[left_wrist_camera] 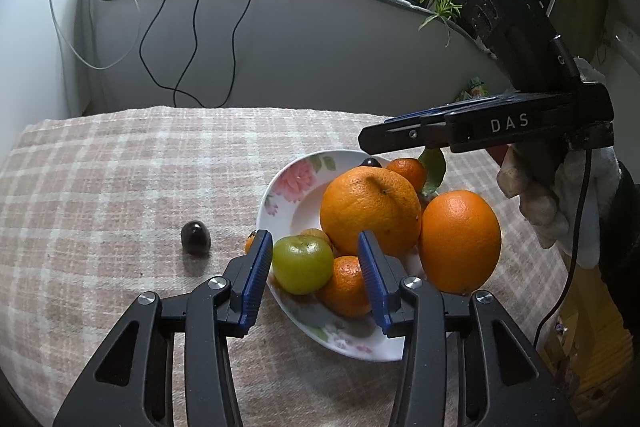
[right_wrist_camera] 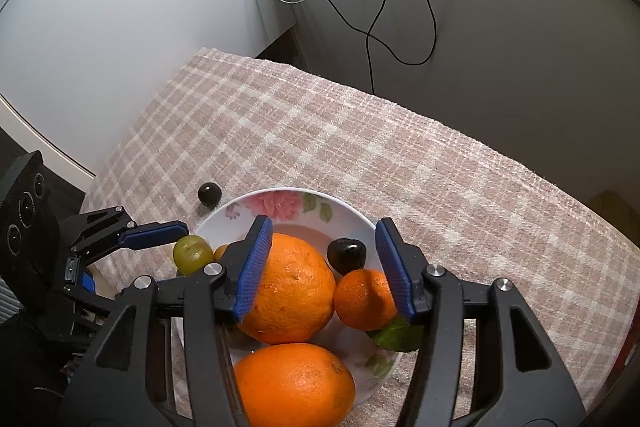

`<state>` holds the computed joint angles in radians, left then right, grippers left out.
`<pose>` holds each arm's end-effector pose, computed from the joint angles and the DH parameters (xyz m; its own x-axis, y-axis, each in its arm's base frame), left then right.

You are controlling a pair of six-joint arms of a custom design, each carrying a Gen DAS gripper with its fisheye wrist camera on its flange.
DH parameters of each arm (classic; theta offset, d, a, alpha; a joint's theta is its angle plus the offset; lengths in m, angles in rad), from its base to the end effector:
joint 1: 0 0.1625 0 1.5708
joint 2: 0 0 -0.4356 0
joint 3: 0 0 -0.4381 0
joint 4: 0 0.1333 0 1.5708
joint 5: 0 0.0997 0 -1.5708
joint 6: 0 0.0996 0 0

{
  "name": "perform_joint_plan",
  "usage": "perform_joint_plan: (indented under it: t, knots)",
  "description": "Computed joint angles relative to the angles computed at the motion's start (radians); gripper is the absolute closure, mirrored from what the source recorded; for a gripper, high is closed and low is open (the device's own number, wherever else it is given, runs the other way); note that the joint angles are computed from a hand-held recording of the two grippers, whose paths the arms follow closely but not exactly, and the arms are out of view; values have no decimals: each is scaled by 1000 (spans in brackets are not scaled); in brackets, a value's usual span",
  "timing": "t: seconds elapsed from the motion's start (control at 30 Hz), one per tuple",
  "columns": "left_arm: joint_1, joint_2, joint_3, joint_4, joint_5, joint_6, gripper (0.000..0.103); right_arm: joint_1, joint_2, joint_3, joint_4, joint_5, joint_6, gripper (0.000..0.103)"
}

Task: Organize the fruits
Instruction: 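Open both tools to release the green fruit and plum on the plate, then lift both open tools away from the plate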

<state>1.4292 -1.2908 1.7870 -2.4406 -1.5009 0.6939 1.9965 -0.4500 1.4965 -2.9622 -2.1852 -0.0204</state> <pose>0.0493 -0.6482 0.3164 -0.6779 0.6783 -0.2834 0.7349 0.6347 -0.2390 0.3718 -0.6361 -0.0702 -0.8166 -0.1774 0.5493 -0.4054 0.8537 -0.3270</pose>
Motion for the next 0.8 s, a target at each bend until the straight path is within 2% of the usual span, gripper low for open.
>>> perform_joint_plan:
  t: [0.53, 0.8]
  knots:
    - [14, -25, 6, 1, -20, 6, 57, 13, -6, 13, -21, -15, -4, 47]
    - [53, -34, -21, 9, -20, 19, 57, 39, -12, 41, -74, -38, -21, 47]
